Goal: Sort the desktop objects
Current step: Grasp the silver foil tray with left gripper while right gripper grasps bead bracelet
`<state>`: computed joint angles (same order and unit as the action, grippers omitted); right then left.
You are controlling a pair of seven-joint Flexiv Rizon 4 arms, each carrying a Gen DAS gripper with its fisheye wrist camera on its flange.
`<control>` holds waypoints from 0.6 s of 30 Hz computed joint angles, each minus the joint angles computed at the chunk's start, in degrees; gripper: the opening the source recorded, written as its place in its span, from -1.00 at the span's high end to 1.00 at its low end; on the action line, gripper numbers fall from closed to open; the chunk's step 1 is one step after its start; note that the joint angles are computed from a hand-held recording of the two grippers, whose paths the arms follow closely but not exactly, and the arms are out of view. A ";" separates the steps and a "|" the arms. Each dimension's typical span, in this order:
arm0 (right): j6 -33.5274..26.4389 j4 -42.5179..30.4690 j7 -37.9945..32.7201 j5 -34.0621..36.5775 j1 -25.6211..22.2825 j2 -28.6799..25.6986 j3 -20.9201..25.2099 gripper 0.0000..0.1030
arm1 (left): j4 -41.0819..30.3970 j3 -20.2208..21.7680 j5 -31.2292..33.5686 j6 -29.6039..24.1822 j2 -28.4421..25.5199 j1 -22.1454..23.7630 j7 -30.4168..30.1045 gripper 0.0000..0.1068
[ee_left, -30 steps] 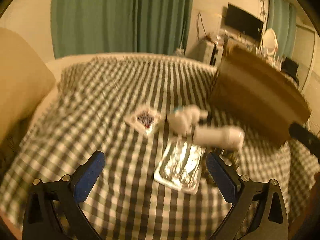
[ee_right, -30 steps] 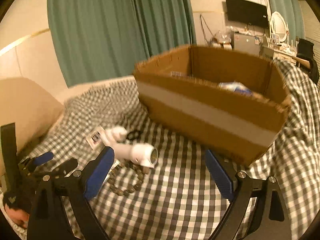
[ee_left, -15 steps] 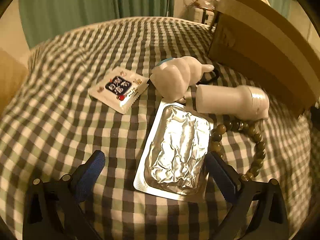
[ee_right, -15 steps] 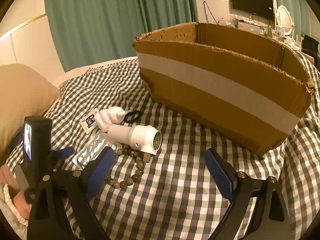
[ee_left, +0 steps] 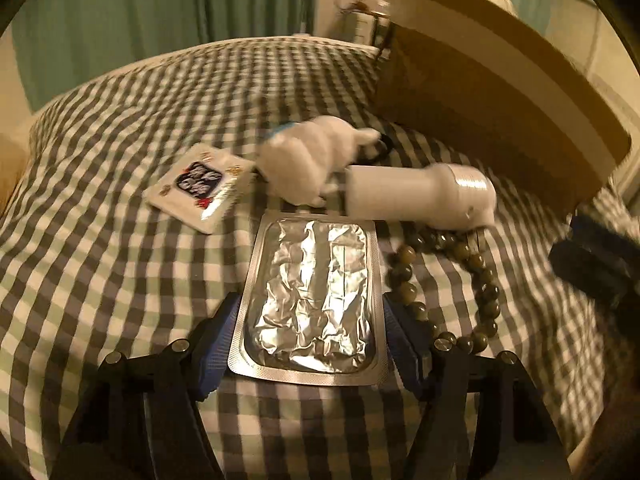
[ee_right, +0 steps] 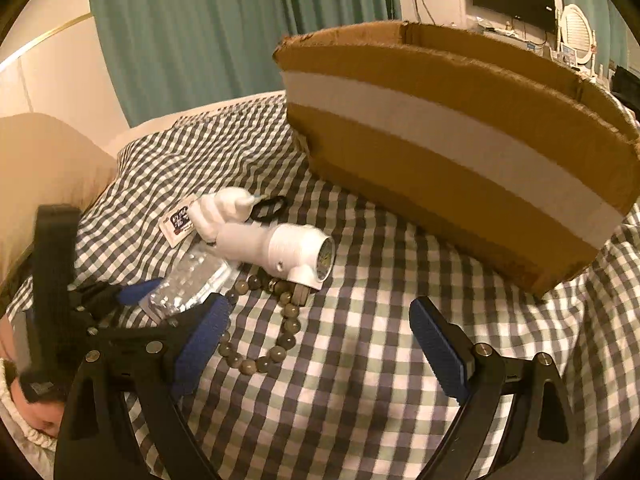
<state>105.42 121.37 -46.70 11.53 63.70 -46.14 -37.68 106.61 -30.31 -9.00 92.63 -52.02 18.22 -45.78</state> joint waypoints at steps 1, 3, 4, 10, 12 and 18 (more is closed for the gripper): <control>-0.22 -0.51 -0.13 -0.43 -0.66 -0.09 0.73 -0.79 | 0.64 -0.22 -0.41 1.53 0.19 0.39 -0.96 -0.31; -0.96 -1.88 -0.32 -1.61 -2.30 -0.42 2.48 -0.79 | 1.48 -0.79 -0.24 3.32 0.77 1.56 -2.48 -0.31; -1.34 -2.83 -0.36 -2.38 -3.49 -0.69 3.75 -0.79 | 1.78 -0.76 -0.11 4.17 1.14 1.75 -3.55 -0.31; -2.68 -7.92 0.56 -6.53 -12.02 -1.97 12.83 -0.79 | 3.12 -4.18 1.89 5.36 1.07 6.86 -8.41 -0.31; -2.91 -8.44 1.31 -6.71 -10.38 -3.37 10.97 -0.83 | 2.92 -2.92 2.45 5.05 1.51 6.37 -9.44 -0.31; -9.14 -7.76 3.11 -11.17 -4.17 -5.14 3.72 -0.38 | 0.32 -0.53 2.97 3.55 1.09 3.50 -10.62 -0.31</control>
<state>96.28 113.61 -43.60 0.35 59.53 -51.28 -33.96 106.93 -30.85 -6.03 96.17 -50.92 21.71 -56.40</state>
